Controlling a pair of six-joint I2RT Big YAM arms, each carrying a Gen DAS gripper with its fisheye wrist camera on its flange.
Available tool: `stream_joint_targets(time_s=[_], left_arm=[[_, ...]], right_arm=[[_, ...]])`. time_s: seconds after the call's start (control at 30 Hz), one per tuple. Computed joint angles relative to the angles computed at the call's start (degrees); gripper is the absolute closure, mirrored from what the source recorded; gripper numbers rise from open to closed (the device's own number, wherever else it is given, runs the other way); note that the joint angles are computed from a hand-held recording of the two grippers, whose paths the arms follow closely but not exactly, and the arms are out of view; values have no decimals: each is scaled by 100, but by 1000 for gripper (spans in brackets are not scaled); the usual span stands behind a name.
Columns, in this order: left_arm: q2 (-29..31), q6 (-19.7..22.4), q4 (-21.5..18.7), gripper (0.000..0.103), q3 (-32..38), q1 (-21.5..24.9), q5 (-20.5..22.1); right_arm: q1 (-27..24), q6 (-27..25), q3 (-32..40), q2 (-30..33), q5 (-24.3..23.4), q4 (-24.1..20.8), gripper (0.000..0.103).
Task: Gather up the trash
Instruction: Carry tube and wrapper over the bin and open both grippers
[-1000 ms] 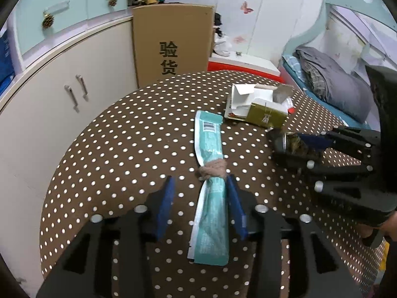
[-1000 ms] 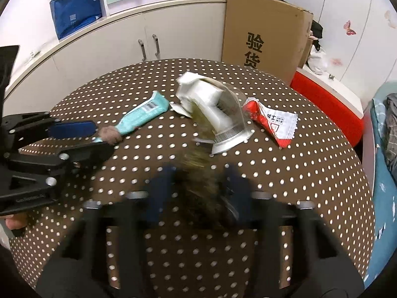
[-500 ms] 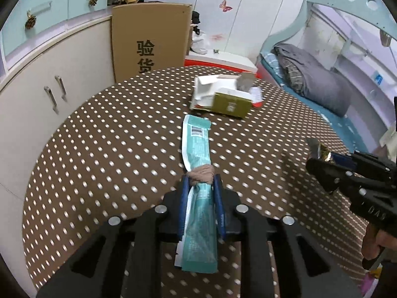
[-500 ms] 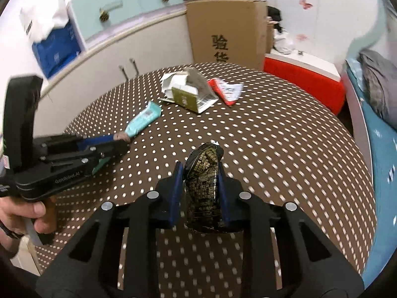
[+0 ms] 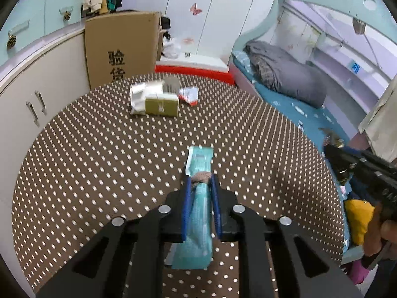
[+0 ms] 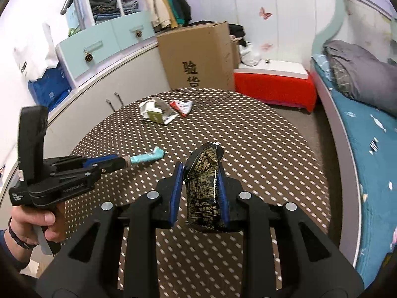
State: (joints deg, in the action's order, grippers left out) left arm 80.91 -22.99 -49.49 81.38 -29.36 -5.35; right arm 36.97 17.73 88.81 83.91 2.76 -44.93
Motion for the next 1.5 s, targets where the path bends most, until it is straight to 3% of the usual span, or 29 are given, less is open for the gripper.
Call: stream_joint_targets(time_s=[0.1, 0.13, 0.2, 0.3, 0.33, 0.43, 0.5, 0.73, 1.07, 1.33, 1.5], left_arm=[[186, 62, -191, 79, 66, -81, -136], [234, 86, -222, 67, 67, -87, -138], [260, 178, -162, 55, -3, -142, -301], [342, 353, -214, 51, 80, -169, -466], [375, 362, -211, 51, 115, -159, -445], [524, 486, -276, 81, 307, -106, -312], [534, 432, -281, 82, 353, -70, -32], [598, 516, -205, 82, 855, -307, 151], [1481, 684, -219, 82, 2688, -1016, 617], [2595, 552, -800, 82, 4264, -1609, 1114], [3549, 392, -1572, 82, 5474, -1855, 1354]], right_arm=[[-57, 71, -247, -177, -7, 30, 77], [-71, 89, -311, -215, -12, 35, 77], [-107, 143, -434, -285, -26, 62, 77], [-139, 214, -560, -369, -51, 133, 77], [-153, 224, -584, -388, -56, 151, 77], [-203, 230, -679, -485, -83, 211, 77], [-214, 239, -690, -516, -54, 229, 77], [-473, 265, -864, -893, 170, 282, 77], [-1226, 621, -1311, -1786, 540, 205, 77], [-2046, 1206, -1835, -2354, 508, 5, 77], [-2595, 1567, -2207, -2478, 212, -85, 77]])
